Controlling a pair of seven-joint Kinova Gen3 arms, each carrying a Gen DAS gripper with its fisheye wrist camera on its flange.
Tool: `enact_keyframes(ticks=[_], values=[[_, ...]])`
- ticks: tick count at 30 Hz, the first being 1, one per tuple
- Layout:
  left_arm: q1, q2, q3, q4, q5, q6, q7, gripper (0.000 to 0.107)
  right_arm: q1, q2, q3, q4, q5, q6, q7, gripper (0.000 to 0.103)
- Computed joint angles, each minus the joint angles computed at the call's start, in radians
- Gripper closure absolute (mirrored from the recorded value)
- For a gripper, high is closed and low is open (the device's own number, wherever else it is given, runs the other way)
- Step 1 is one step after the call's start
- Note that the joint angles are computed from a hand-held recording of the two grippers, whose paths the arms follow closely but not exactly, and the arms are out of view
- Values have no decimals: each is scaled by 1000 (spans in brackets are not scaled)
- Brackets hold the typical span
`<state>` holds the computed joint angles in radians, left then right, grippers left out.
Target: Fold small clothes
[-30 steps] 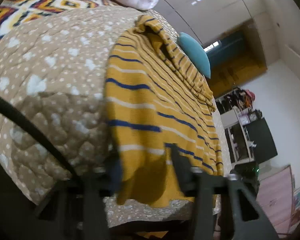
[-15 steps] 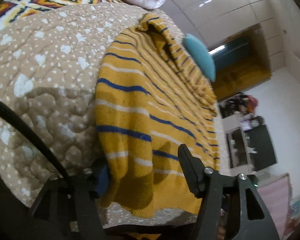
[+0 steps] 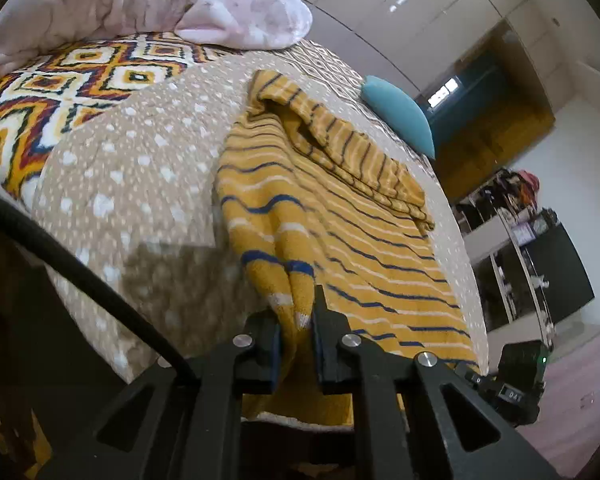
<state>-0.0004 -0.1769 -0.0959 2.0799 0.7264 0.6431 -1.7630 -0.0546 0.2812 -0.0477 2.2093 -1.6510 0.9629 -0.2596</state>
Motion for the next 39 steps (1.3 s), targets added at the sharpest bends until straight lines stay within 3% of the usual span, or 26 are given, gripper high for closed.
enact_keyframes(ticks=[5, 9, 13, 20, 23, 26, 28, 33, 36, 37, 39], values=[[9, -16, 24, 26, -71, 4, 67, 96, 7, -14, 4, 38, 30, 19, -3, 94], [6, 8, -18, 32, -3, 6, 4, 96, -1, -5, 3, 24, 26, 7, -15, 94], [5, 20, -9, -10, 28, -39, -54, 96, -25, -24, -10, -71, 65, -37, -86, 94], [-19, 192, 24, -264, 28, -80, -80, 96, -66, -20, -39, -343, 210, -191, -266, 94], [-75, 291, 89, -396, -1, -89, -48, 96, -20, 43, -106, -481, 249, -235, -343, 94], [-81, 394, 102, -531, -59, -68, 16, 95, -8, 106, -144, -605, 307, -297, -449, 94], [-78, 446, 108, -593, -116, -48, 74, 95, -41, 144, -116, -674, 361, -327, -531, 94], [-104, 576, 144, -733, -214, 44, 192, 95, -167, 261, 63, -847, 469, -275, -734, 92], [-118, 650, 162, -831, -267, 105, 282, 91, -175, 326, 87, -950, 547, -244, -856, 91], [-105, 681, 131, -874, -264, 129, 323, 87, -188, 356, 123, -994, 546, -221, -897, 88], [-112, 720, 125, -929, -275, 147, 404, 75, -209, 416, 189, -1086, 550, -169, -978, 64]])
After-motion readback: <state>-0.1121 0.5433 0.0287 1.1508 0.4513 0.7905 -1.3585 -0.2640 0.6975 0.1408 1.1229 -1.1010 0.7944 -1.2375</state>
